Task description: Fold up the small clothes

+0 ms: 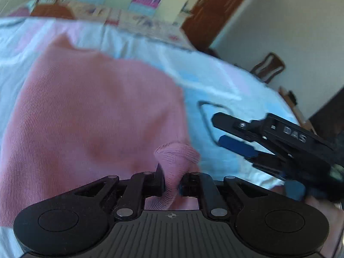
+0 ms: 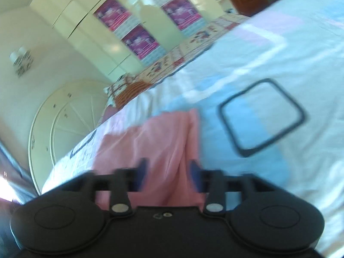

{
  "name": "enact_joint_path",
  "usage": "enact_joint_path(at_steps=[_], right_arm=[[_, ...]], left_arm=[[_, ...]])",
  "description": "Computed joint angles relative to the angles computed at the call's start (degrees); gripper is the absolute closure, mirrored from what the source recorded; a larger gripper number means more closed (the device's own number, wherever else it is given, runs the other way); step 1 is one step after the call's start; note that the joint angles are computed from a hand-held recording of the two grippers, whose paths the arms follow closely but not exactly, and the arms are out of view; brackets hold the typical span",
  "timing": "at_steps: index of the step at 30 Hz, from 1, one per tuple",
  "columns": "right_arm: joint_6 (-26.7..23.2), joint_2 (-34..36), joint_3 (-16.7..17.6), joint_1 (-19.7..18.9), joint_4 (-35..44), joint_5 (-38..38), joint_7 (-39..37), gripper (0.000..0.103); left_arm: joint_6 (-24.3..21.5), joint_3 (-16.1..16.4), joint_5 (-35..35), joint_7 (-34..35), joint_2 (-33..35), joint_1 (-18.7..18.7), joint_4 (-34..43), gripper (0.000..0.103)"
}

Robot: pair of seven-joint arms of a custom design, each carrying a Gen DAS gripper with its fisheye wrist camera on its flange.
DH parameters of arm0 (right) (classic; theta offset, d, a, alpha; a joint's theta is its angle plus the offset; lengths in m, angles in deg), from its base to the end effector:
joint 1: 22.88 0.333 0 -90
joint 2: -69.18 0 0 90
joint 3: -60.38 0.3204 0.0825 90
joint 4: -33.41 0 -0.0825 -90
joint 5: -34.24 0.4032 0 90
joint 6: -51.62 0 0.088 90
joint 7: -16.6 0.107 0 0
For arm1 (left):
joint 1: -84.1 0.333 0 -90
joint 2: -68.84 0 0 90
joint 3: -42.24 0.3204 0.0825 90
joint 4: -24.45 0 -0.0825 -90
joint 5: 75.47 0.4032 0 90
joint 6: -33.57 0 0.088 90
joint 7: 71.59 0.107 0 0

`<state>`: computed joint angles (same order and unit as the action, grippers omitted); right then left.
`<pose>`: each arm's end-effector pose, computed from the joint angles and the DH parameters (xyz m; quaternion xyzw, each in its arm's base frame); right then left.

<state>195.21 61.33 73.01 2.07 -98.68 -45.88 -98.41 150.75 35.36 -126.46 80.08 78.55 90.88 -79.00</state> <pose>0.4171 0.3321 0.4242 -0.2582 0.8330 -0.2028 0.4452 0.6416 -0.0400 0.4719 0.3973 -0.8259 0.3941 0.0682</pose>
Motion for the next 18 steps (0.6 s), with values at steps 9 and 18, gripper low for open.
enact_joint_path(at_steps=[9,18], right_arm=[[10.5,2.6,-2.0,-1.2,1.9,-11.9,9.5,0.054],[12.9,7.7,-3.6,-0.6,5.9,2.9,-6.7,0.063]], left_arm=[[9.6,1.8,-3.0,1.3,6.8,4.5,10.5,0.050],[13.6,-1.4,3.5,-1.5,11.9,6.3,11.4,0.048]])
